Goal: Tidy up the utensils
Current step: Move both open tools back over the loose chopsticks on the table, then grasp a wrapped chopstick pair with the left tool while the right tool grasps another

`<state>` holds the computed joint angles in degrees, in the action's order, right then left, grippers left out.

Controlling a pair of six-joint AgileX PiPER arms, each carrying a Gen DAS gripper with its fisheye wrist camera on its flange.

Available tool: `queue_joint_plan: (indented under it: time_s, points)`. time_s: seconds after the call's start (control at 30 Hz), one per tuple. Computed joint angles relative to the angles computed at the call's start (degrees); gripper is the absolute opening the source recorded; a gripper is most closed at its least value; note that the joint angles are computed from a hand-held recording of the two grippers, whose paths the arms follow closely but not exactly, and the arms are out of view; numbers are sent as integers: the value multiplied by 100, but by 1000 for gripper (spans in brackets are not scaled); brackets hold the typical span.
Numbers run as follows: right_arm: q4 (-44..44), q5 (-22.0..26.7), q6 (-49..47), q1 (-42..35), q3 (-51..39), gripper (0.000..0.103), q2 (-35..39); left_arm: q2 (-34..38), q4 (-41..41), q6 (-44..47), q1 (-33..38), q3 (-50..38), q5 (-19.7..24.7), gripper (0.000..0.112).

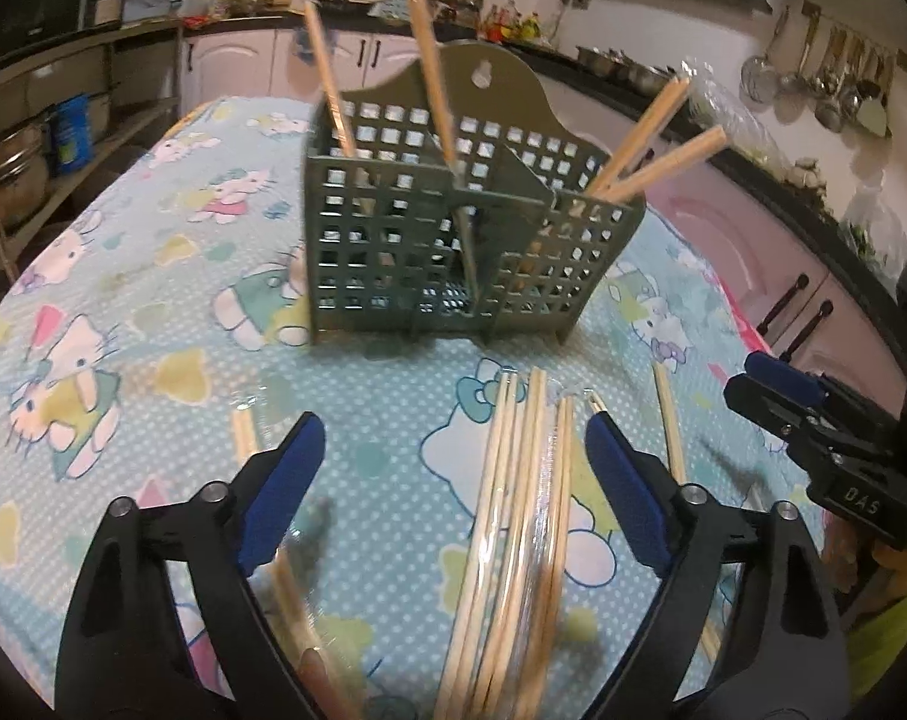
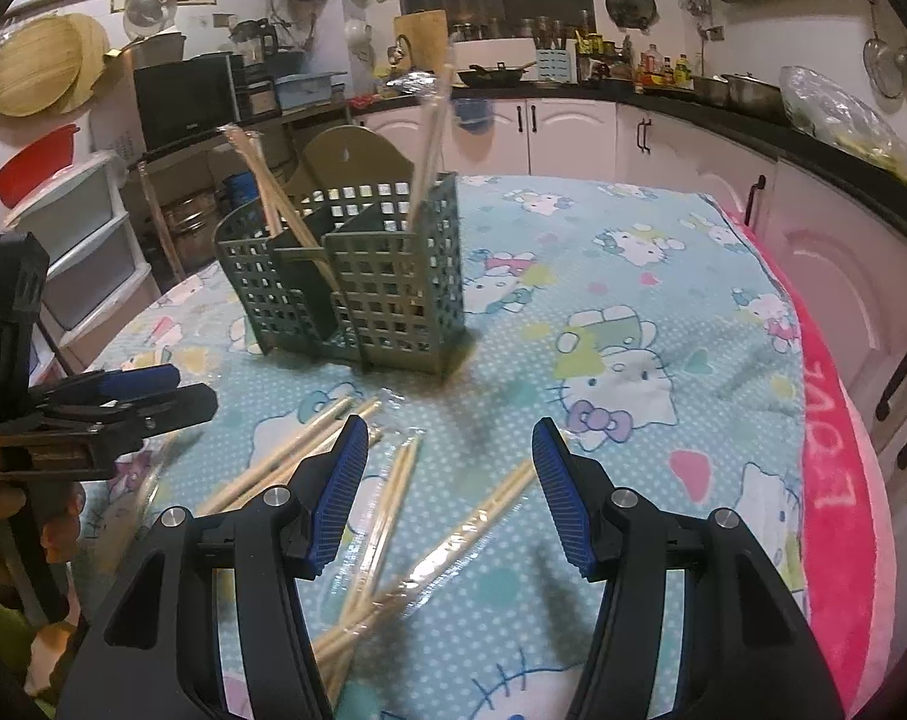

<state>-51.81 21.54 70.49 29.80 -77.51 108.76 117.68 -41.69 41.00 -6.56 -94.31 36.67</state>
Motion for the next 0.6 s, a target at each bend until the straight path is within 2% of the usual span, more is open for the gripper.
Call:
queue_joint_plan:
  time_s: [0.07, 0.2, 0.3, 0.37, 0.43, 0.6]
  points:
    - [253, 68, -235, -43, -52, 55, 28, 155, 240, -232, -81, -273, 130, 66]
    - [728, 99, -670, -137, -144, 55, 95, 461, 715, -668, -230, -817, 376, 57]
    - [1084, 113, -1044, -203, -252, 54, 165, 771, 1080, -1030, -309, -1373, 738, 47]
    - [1406, 112, -1394, -265, -343, 46, 231, 969, 1205, -1146, -345, -1702, 941, 34]
    - [1845, 45, -1834, -336, -428, 43, 310, 1192, 1368, -1299, -387, -2075, 1178, 26]
    - [3529, 169, -3464, -510, -909, 32, 677, 1540, 1574, -1451, -430, -2589, 1485, 20]
